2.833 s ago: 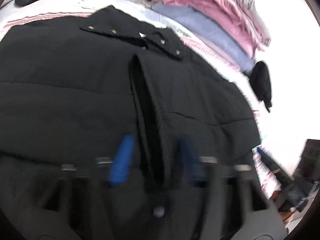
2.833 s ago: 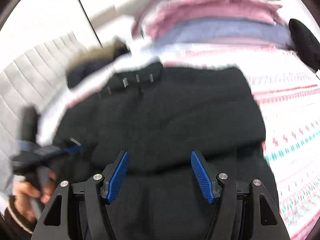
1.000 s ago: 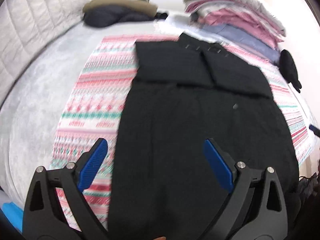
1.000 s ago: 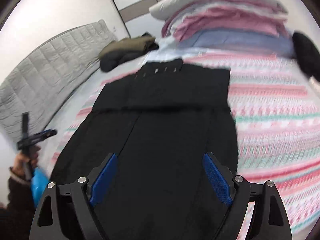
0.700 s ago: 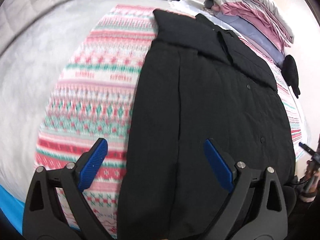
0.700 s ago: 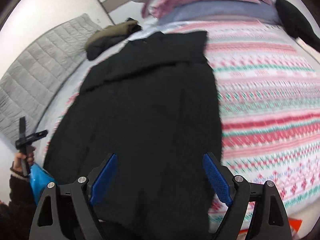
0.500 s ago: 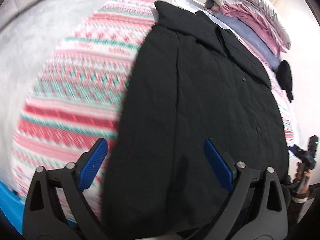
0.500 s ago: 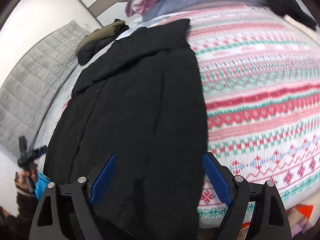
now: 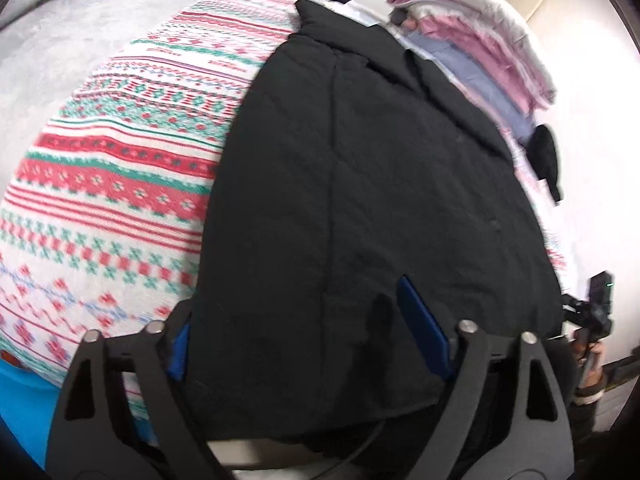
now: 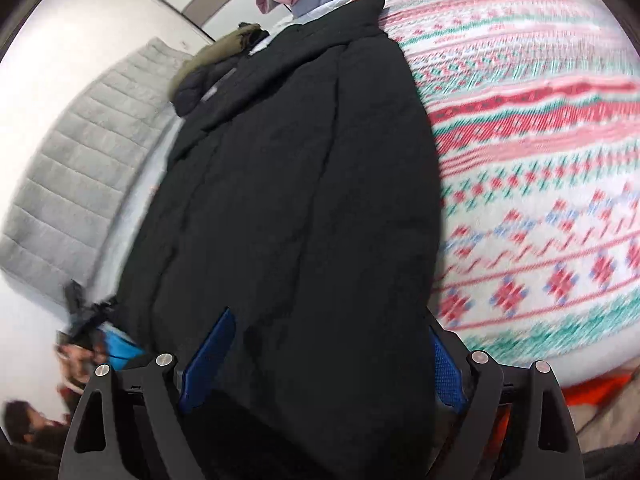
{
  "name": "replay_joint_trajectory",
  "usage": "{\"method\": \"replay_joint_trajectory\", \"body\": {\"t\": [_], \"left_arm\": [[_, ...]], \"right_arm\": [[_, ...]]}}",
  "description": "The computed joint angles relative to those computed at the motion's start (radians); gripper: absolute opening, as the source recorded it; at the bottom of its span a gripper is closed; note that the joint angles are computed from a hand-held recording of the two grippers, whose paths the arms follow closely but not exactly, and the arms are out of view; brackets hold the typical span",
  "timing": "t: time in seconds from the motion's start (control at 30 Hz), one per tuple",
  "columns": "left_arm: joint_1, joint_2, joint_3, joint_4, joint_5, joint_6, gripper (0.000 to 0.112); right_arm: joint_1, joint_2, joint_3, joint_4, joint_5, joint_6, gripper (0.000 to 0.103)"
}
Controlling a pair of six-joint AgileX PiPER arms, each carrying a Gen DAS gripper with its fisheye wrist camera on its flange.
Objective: Fold large clothes
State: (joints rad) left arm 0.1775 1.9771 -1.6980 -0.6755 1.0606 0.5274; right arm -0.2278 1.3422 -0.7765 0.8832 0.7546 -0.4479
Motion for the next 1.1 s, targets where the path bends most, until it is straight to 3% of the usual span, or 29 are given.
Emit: {"method": "replay_joint_trajectory", "body": {"t": [0.07,0.13,0.17,0.2,0.27,0.4,0.6,0.73,1.0,1.1], "left_arm": [[0.005,-0.012,0.032,-0.051,0.000,0.031,0.074],[0.000,-0.021,0.052,-0.083,-0.001,0.036,0.062],[-0.004,-0.019,0.050,-0.091,0.003,0.025,0.054],[-0.004,-0.020,0.050,-0.105,0.001,0.005,0.028],[0.010,-0.022,0.057,-0.194,0.001,-0.016,0.023],[-0.015,-0.081,0.075,-0.289,-0.051,0.027,0.017],[-0.044,-0.155,0.011,-0.383,-0.111,0.007,0.014],[-0.018,-0.232,0.060,-0.501,-0.122,0.098,0.013],[0.160,-0.419,0.177,-0.811,0.003,0.335,0.013],[0.184,-0.439,0.170,-0.842,0.003,0.332,0.014]], "right_arm": [[-0.029,-0.009,0.043,0.115,0.024,-0.090,0.088],[-0.046,-0.012,0.075,0.206,0.041,-0.160,0.078],[-0.053,-0.013,0.087,0.241,0.048,-0.178,0.062],[-0.058,-0.004,0.092,0.269,0.058,-0.193,0.040],[-0.068,0.013,0.098,0.344,0.081,-0.242,0.018],[-0.022,-0.091,0.065,0.366,0.014,-0.246,0.014],[-0.021,-0.182,-0.086,0.409,-0.002,-0.217,0.013],[-0.027,-0.246,-0.160,0.408,-0.003,-0.202,0.012],[-0.070,-0.470,-0.242,0.342,0.026,-0.049,0.012],[-0.111,-0.501,-0.365,0.142,0.068,0.227,0.012]]}}
